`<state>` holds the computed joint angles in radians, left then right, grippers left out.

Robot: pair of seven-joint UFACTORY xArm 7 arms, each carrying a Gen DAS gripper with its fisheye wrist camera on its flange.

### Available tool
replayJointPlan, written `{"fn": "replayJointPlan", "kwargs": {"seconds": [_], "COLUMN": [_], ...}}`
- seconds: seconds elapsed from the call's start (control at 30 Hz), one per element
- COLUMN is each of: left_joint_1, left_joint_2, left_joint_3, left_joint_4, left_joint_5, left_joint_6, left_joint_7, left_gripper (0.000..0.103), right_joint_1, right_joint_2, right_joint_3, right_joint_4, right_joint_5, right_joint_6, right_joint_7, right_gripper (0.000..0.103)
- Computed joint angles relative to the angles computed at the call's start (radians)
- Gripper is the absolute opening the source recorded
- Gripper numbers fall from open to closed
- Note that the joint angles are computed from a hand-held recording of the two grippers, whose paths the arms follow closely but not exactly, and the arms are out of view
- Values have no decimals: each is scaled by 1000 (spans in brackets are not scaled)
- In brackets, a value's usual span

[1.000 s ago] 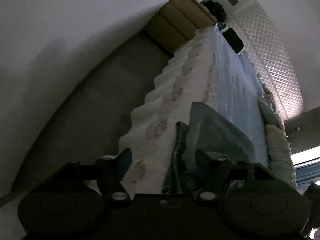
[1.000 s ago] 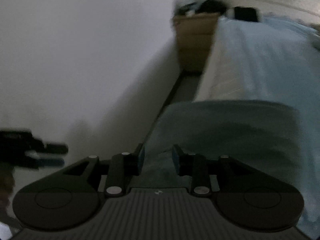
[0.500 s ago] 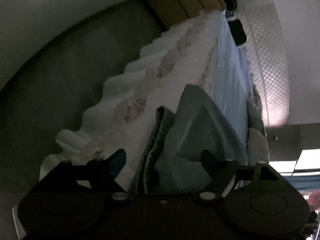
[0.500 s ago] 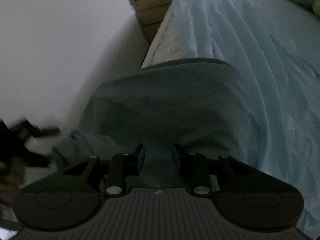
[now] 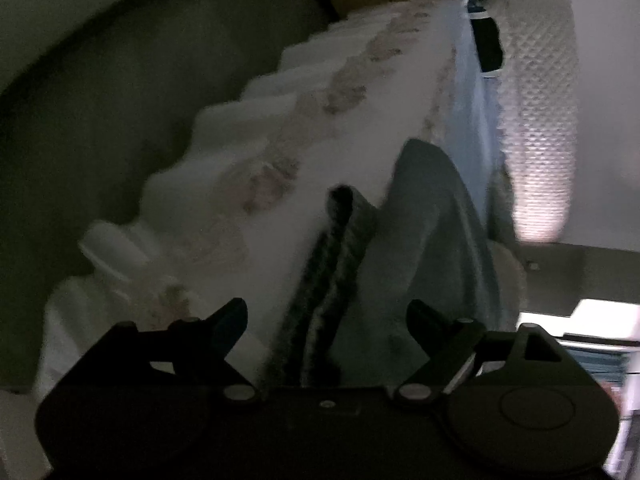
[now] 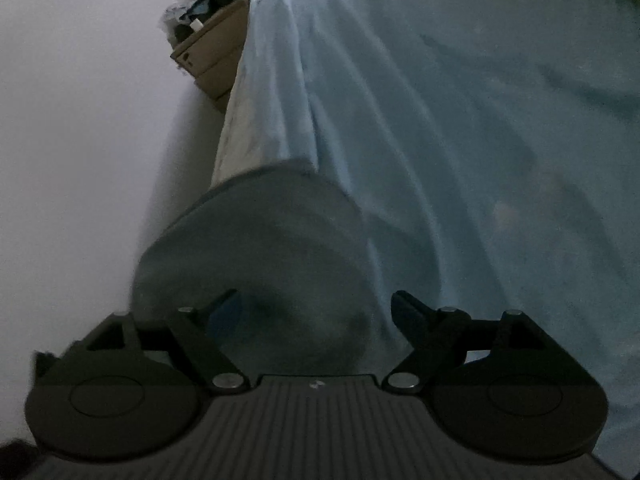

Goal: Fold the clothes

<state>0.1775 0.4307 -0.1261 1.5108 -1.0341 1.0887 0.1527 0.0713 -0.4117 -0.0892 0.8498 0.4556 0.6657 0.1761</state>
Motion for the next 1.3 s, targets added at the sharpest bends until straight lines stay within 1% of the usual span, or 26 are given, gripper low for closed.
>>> {"fn": "replayJointPlan", "kwargs": {"seconds": [0.07,0.1,0.17,0.2,0.27,0.3,0.33,0.4,0.43,0.47,0.53,0.57,0.67,0.77,0.87,1.07,1.3], "left_joint_1": [6,4,-3,-4,-4,-4,-6,-15,-24,-34,-54,-62,-82,-93,-100,-110,-112], "left_joint_2": [9,13,15,14,21,22,19,10,4,-3,-16,-24,-50,-77,-101,-136,-217], "left_joint_3": [-5,-4,-3,-5,-9,-11,-12,-11,-8,-6,-2,-1,0,1,6,17,31], "left_joint_4": [2,6,9,8,21,26,30,44,52,59,73,80,94,110,143,228,254], "left_joint_5": [-9,0,12,9,7,6,6,21,45,69,118,140,186,211,231,269,252], "left_joint_6": [29,38,35,32,48,53,53,45,43,40,36,32,19,25,52,133,212], "left_joint_7": [0,-7,-16,-17,-24,-25,-23,-19,-22,-26,-34,-33,-25,-26,-38,-77,-83], "left_gripper": [86,86,84,82,73,61,45,30,21,17,11,10,9,8,8,8,8], "right_joint_1": [23,38,34,34,34,30,25,24,24,23,16,11,3,0,5,1,-13], "right_joint_2": [14,33,68,76,91,95,98,101,102,102,97,96,90,41,14,-23,-74], "right_joint_3": [-24,-35,-21,-16,-7,-1,7,16,20,27,49,54,70,69,58,54,58], "right_joint_4": [6,10,27,31,38,39,41,35,33,27,25,26,40,34,50,134,218], "right_joint_5": [59,92,85,87,91,95,91,94,95,93,58,38,-21,-55,-72,-113,-168], "right_joint_6": [17,20,23,26,31,34,34,10,-2,-17,-29,-30,-30,-7,12,95,192], "right_joint_7": [-20,-48,-71,-84,-107,-100,-91,-94,-95,-86,-35,-15,45,95,111,158,212], "right_gripper": [85,85,91,92,95,95,94,86,76,71,58,53,48,45,44,45,45]}}
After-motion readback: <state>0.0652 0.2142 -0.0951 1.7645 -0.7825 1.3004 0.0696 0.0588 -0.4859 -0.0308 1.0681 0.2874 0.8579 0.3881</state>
